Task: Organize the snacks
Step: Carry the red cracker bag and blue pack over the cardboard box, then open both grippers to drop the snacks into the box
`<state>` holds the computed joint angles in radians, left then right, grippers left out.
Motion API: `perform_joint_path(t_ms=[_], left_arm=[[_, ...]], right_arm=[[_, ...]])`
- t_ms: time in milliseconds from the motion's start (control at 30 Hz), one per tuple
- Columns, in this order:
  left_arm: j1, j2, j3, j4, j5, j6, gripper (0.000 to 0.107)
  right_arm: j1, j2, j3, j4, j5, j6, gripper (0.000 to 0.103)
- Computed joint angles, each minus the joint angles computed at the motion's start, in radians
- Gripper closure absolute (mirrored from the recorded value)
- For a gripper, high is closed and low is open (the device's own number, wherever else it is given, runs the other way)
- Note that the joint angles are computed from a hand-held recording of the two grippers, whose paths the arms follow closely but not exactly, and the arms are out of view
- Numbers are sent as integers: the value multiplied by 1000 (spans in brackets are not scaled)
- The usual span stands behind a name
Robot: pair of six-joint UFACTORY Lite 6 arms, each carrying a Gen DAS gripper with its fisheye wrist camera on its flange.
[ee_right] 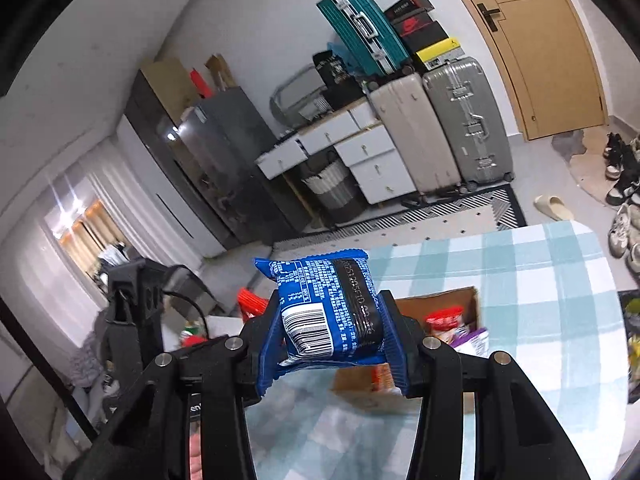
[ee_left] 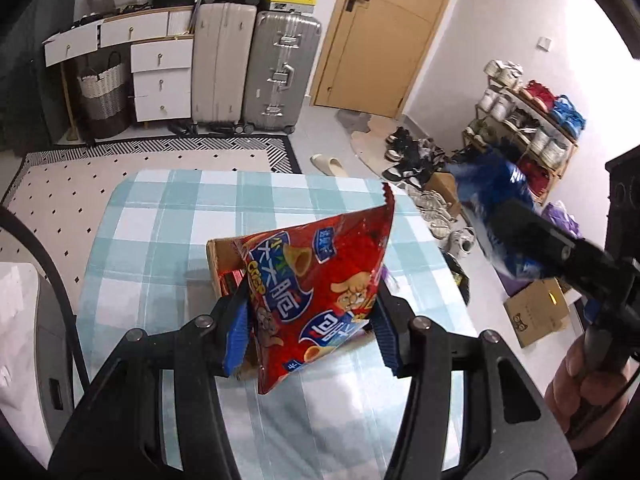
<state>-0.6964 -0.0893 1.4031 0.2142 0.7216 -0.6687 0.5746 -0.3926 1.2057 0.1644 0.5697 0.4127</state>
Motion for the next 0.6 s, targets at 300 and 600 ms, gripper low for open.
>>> perform_joint_path(t_ms=[300, 600], left_arm=[[107, 207, 25, -136, -135, 144, 57], [165, 363, 26, -209, -237, 257, 57]], right_arm=[[-146, 219, -8, 294, -97, -385, 57], [-188, 433, 25, 422, -172, -582, 57]])
